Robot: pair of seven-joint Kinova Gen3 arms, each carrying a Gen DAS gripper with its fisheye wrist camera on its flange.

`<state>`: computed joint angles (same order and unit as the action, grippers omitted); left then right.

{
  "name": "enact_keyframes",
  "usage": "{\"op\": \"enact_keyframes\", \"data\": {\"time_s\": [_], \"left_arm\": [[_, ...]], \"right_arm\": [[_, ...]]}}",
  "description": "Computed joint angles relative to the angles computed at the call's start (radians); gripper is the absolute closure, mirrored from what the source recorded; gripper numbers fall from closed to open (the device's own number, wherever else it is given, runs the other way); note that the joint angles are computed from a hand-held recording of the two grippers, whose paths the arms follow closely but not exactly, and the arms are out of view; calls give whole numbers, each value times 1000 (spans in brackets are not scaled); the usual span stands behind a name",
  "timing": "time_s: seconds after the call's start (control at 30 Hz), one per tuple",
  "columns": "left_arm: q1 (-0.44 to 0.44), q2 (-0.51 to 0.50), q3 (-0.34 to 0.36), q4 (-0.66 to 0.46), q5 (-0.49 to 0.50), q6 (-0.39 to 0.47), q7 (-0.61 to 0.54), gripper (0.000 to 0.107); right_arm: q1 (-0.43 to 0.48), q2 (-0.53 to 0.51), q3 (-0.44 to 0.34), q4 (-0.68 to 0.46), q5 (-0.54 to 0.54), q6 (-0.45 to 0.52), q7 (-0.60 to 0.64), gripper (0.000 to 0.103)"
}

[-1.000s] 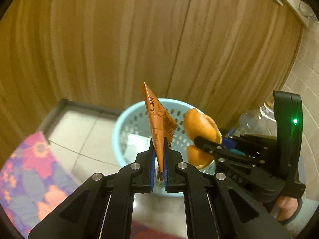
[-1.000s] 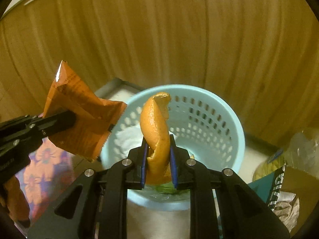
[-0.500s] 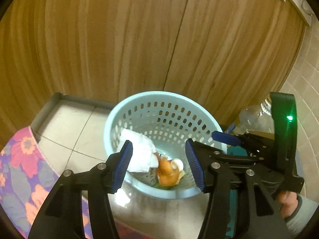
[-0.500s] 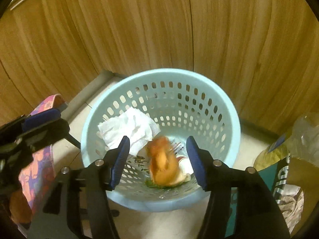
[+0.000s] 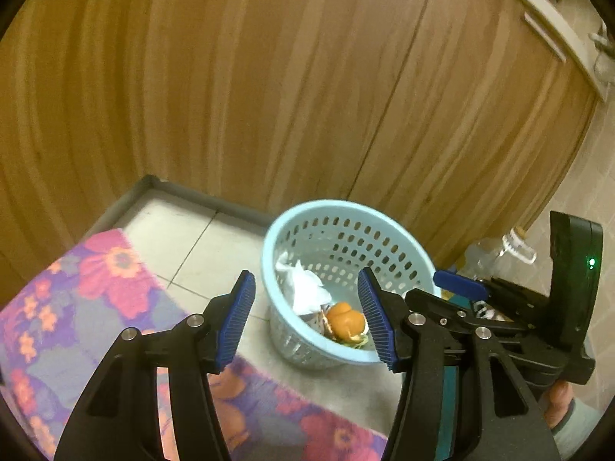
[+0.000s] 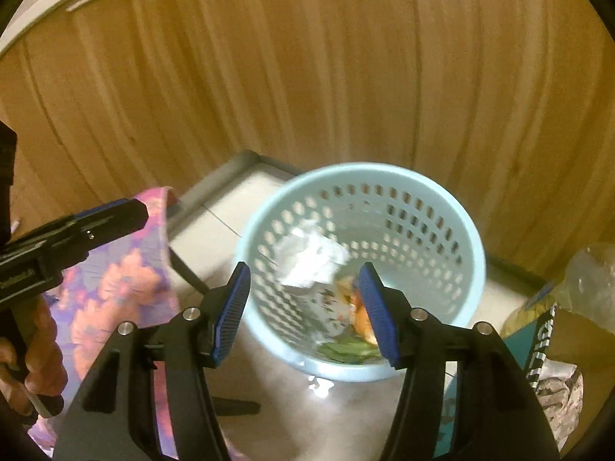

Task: Collect trash
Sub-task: 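Move both open tools back to the white box on the cushion, then close the left tool on the panda snack packet while the right tool approaches the white carton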

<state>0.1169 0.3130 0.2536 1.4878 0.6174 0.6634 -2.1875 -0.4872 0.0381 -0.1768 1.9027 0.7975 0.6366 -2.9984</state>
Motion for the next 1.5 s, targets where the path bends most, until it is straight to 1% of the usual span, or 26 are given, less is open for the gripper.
{"op": "enact_keyframes", "data": {"time_s": [0.07, 0.13, 0.23, 0.33, 0.43, 0.53, 0.6, 0.63, 0.67, 0.7, 0.73, 0.77, 0.8, 0.83, 0.9, 0.93, 1.0, 1.07, 1.13, 1.2, 1.33, 1.5], "left_arm": [[-40, -38, -4, 14, 31, 23, -17, 49], [-83, -89, -15, 46, 82, 31, -68, 47], [-142, -152, -53, 100, 189, 53, -163, 43], [-204, -224, -126, 165, 304, 97, -271, 41], [-243, -279, -210, 221, 371, 137, -363, 39], [-287, -322, -294, 272, 419, 176, -464, 38], [-313, -345, -339, 294, 426, 188, -515, 37], [-328, -363, -359, 316, 430, 174, -552, 37], [-324, -384, -385, 337, 429, 150, -578, 37], [-332, -406, -392, 366, 438, 109, -614, 37], [-359, -432, -388, 400, 451, 69, -655, 37], [-367, -451, -392, 428, 463, 28, -685, 34], [-357, -462, -413, 448, 473, -5, -708, 33], [-339, -470, -451, 469, 493, -21, -742, 33], [-334, -478, -487, 493, 513, -39, -784, 33], [-332, -476, -491, 496, 516, -45, -792, 33], [-326, -470, -490, 513, 531, -69, -818, 33], [-324, -465, -489, 523, 544, -84, -848, 33], [-323, -459, -492, 543, 578, -101, -906, 33], [-330, -444, -497, 549, 606, -93, -949, 33], [-362, -416, -487, 567, 664, -77, -1021, 33], [-404, -386, -468, 570, 692, -52, -1065, 33]], "right_arm": [[-10, -3, -10, -23, 0, 0, 11, 48], [-21, 3, -18, -55, -8, 6, 29, 48], [-45, 18, -26, -108, -17, 7, 59, 48], [-79, 53, -29, -178, -32, 5, 100, 48], [-124, 96, -16, -242, -61, -6, 158, 48], [-163, 171, -23, -340, -109, -6, 258, 48], [-183, 217, -22, -398, -143, -4, 322, 48], [-194, 248, -28, -438, -163, 0, 363, 48], [-204, 265, -27, -460, -178, 1, 389, 48], [-215, 287, -28, -488, -194, 5, 420, 48], [-226, 308, -28, -515, -206, 11, 448, 48], [-238, 336, -30, -551, -221, 19, 482, 48], [-252, 362, -30, -588, -233, 33, 510, 46], [-263, 384, -28, -616, -246, 41, 535, 46], [-275, 439, -36, -690, -290, 64, 602, 45], [-279, 473, -45, -736, -309, 81, 637, 45], [-306, 525, -29, -805, -339, 105, 682, 46], [-312, 565, -28, -861, -374, 131, 731, 46], [-328, 597, -12, -908, -399, 155, 761, 46], [-339, 633, 3, -956, -429, 177, 792, 46], [-358, 680, 44, -1013, -481, 189, 831, 46], [-370, 714, 91, -1050, -553, 190, 875, 46]]}}
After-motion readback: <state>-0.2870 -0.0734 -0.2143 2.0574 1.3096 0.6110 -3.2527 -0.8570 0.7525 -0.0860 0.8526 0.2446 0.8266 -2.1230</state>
